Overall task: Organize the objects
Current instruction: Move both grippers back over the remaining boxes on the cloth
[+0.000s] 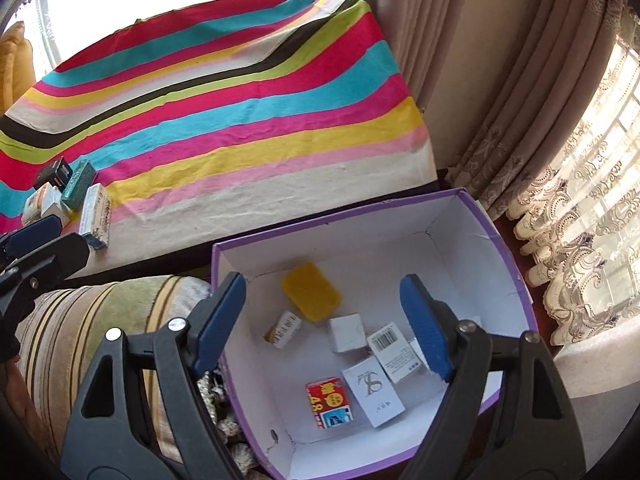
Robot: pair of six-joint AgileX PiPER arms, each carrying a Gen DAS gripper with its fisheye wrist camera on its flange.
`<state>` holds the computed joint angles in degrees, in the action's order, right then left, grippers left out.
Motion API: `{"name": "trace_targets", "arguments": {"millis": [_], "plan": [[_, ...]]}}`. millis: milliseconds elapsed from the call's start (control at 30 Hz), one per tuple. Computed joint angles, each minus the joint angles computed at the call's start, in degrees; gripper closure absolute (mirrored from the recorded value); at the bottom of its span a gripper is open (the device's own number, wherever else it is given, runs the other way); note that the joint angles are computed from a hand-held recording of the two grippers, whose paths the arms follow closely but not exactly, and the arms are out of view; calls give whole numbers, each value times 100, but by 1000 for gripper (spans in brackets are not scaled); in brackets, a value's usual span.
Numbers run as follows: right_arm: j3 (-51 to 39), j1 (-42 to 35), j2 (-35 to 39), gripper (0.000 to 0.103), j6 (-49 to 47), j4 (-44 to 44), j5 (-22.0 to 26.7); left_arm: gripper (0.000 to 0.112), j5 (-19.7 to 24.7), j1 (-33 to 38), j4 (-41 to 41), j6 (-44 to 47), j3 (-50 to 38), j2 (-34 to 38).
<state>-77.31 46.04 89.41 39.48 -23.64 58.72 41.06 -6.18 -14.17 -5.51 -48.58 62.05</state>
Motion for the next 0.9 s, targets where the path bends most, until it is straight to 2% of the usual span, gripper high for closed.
{"name": "trace_targets", "arguments": {"millis": [433,900], "plan": [[-1103,644,1081,21,-438,689,-220,29,342,1891,-449,1301,364,-452],[-2745,1137,2355,21,-1163,1181,-113,29,1083,4996,-1554,3454,676,-669]]}}
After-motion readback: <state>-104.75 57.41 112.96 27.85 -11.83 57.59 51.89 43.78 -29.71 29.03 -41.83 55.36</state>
